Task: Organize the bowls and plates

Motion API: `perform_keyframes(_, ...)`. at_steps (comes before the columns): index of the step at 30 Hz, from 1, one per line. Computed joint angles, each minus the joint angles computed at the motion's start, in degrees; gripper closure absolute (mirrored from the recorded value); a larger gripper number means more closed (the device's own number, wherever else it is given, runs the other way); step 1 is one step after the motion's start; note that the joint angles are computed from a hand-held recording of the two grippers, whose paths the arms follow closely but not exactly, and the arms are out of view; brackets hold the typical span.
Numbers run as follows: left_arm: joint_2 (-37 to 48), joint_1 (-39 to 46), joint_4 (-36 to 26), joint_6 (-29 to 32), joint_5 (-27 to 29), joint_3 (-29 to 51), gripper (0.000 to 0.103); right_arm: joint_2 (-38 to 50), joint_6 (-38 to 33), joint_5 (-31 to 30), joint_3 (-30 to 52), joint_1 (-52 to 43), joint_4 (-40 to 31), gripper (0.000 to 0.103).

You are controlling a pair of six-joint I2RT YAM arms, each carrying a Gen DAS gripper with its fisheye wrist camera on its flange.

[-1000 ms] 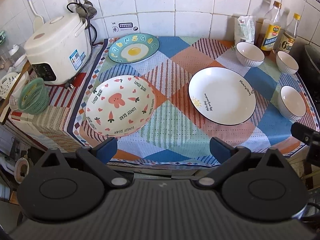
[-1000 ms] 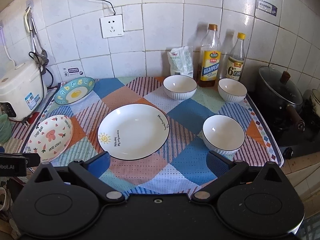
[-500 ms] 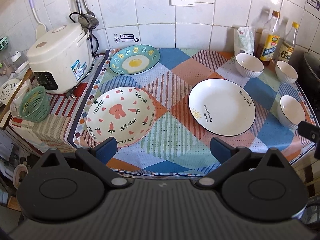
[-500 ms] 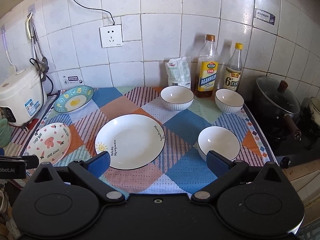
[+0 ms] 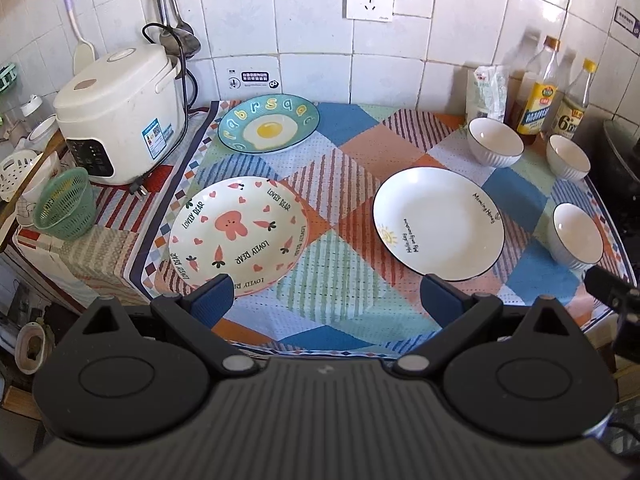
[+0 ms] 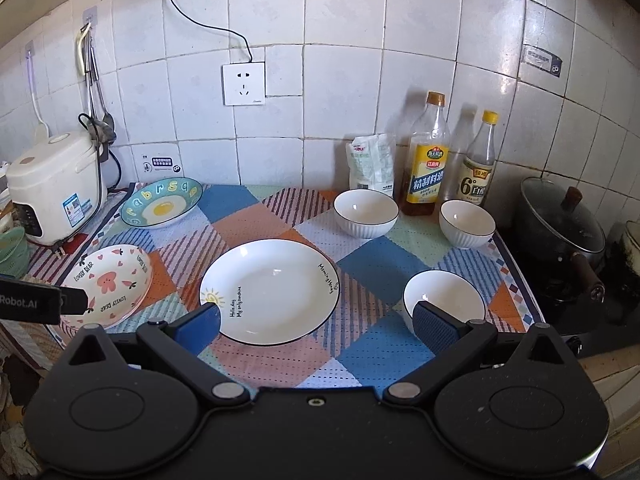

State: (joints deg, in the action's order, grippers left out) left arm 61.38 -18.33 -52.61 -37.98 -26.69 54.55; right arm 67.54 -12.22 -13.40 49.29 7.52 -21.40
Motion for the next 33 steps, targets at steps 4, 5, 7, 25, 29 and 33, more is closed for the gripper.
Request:
perform_keyframes(4, -0.36, 1.04, -0.24, 1.19, 1.99, 0.30, 0.002, -0.32, 0.31, -0.38, -0.62, -0.56, 0.56, 0.000)
perform_keyframes(5, -0.49, 1.06, -0.25, 1.11, 2.23, 0.35, 0.002, -0.41, 0.35, -0.94, -0.76, -0.83, 0.69, 0.000)
perform_keyframes(7, -0.41, 0.68, -0.39, 0.69, 2.10, 0.58, 0.002, -0.47, 0.36, -2.64, -0.86, -1.50, 0.79, 0.000)
perform_keyframes(25, 2.88, 2.56, -0.23, 4.14, 1.96, 1.72, 0.002, -0.84, 1.20, -6.54, -3.26, -1.86, 4.62, 0.000)
perform_keyframes(29, 4.15, 6.40, 0.85, 7.25, 6.29, 3.28, 0.002, -0.45, -1.39, -11.93, -4.87, -2.80, 7.64, 0.000)
perform_keyframes(33, 4.85, 9.70, 3.11, 10.61, 9.69, 3.78, 0.002, -1.66, -5.70, -15.66, -5.83, -1.41, 8.49, 0.000)
